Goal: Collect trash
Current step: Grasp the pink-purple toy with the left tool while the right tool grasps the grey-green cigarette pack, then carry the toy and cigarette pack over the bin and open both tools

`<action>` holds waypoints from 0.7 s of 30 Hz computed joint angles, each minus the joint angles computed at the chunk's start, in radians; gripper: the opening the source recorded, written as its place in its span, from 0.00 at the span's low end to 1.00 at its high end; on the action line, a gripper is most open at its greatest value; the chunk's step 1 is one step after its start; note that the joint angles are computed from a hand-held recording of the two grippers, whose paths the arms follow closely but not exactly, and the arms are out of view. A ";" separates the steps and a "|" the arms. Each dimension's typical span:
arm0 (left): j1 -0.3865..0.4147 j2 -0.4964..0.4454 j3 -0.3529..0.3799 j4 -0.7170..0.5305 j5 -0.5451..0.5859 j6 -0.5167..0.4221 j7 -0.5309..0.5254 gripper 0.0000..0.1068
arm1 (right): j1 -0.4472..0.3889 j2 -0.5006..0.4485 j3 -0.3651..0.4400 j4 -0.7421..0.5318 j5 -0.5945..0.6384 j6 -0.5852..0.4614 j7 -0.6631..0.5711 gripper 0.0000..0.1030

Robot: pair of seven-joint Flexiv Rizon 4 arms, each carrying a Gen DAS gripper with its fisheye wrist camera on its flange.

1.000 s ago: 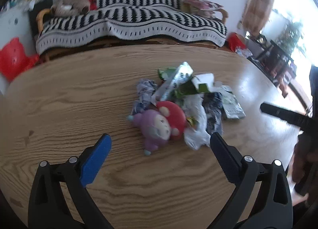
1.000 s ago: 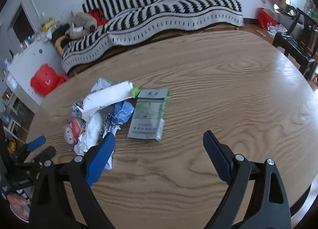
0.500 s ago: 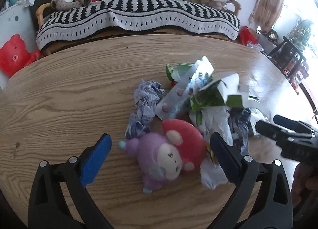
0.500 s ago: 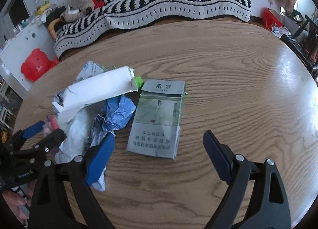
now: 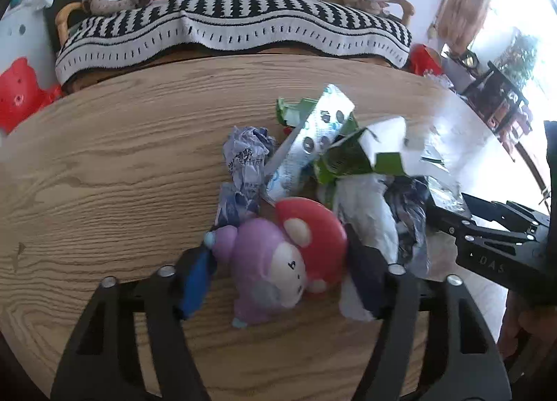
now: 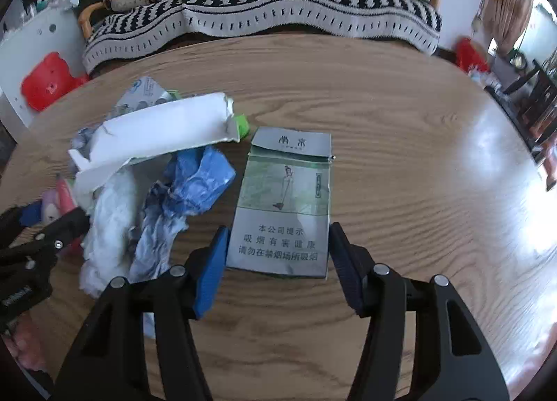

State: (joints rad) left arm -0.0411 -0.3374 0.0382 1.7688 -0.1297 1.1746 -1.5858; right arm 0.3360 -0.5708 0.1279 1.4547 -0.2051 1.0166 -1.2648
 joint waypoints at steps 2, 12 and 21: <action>-0.004 0.009 0.002 -0.001 0.004 -0.014 -0.008 0.57 | 0.000 0.013 -0.005 0.017 -0.004 0.019 0.005 0.55; -0.010 0.081 0.008 0.022 0.017 -0.008 -0.058 0.54 | -0.033 0.082 0.009 0.079 0.016 0.078 -0.004 0.55; -0.033 0.101 0.017 -0.008 0.110 0.002 -0.126 0.54 | -0.056 0.146 0.003 0.151 0.023 0.114 0.002 0.55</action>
State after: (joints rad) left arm -0.0745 -0.2361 0.0552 1.7610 -0.0199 1.1769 -1.7119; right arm 0.2801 -0.4248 0.1311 1.6052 -0.1816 1.1306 -1.2625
